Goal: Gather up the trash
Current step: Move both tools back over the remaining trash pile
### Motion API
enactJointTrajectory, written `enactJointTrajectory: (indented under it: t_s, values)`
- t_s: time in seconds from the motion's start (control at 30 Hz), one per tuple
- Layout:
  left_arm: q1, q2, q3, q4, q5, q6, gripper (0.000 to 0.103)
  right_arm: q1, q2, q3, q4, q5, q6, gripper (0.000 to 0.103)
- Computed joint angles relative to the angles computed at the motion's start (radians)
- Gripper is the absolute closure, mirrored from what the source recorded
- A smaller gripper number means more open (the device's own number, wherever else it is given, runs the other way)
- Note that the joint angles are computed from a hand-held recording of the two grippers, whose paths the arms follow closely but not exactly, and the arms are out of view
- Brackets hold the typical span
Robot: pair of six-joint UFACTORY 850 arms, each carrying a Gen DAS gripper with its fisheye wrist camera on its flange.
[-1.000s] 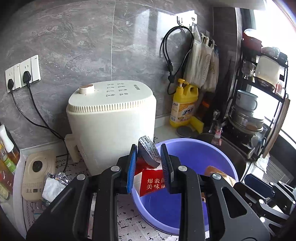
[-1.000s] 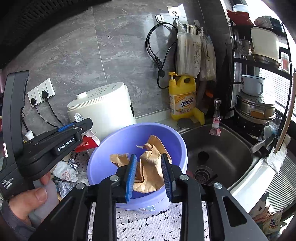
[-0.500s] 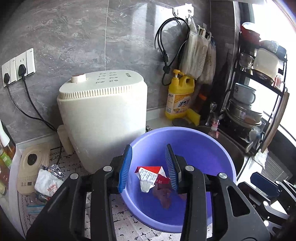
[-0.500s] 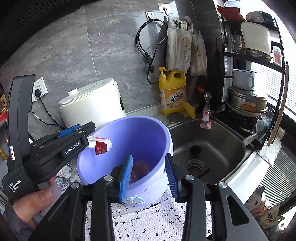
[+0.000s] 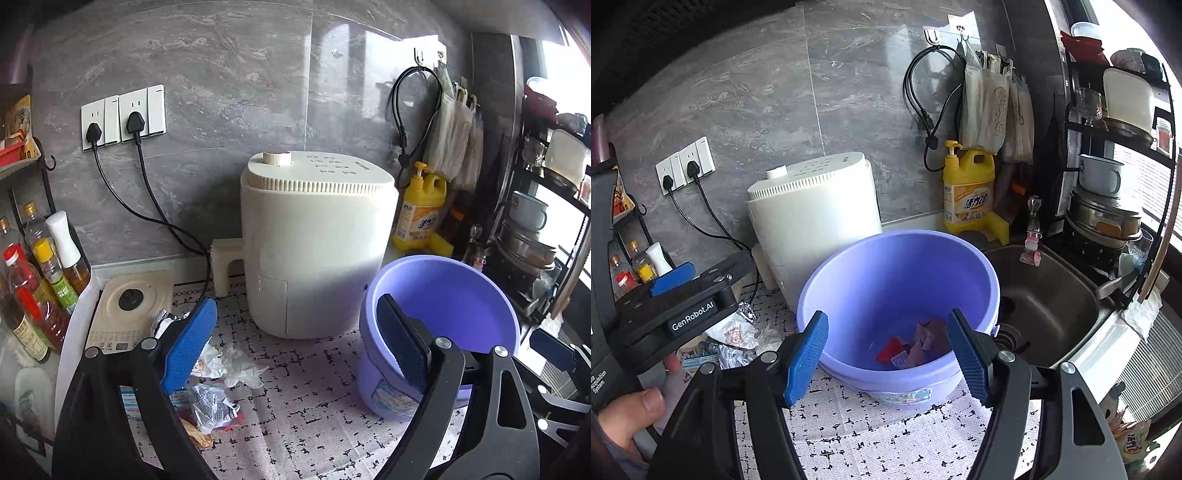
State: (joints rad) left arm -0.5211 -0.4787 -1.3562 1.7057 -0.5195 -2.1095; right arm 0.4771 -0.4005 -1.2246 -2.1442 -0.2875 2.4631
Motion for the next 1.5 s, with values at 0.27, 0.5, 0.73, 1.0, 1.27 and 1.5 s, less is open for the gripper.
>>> enactJointTrajectory:
  t_s: [0.27, 0.5, 0.73, 1.0, 1.27, 1.5]
  values:
    - [0.021, 0.083, 0.13, -0.046, -0.133, -0.01, 0.01, 0.072, -0.035, -0.038, 0.01, -0.011, -0.027, 0.019]
    - [0.049, 0.154, 0.241, -0.045, -0.182, -0.054, 0.009, 0.124, -0.065, -0.071, 0.036, -0.012, -0.064, 0.011]
    - [0.074, 0.183, 0.314, -0.073, -0.196, -0.055, 0.009, 0.153, -0.099, -0.098, 0.09, 0.01, -0.125, 0.008]
    - [0.12, 0.18, 0.367, -0.131, -0.089, -0.083, 0.009, 0.16, -0.146, -0.128, 0.237, 0.043, -0.298, 0.008]
    - [0.144, 0.141, 0.376, -0.119, -0.013, -0.141, 0.015, 0.146, -0.189, -0.152, 0.329, 0.119, -0.415, 0.018]
    - [0.142, 0.095, 0.343, -0.113, 0.047, -0.168, 0.026, 0.13, -0.2, -0.155, 0.378, 0.158, -0.48, 0.026]
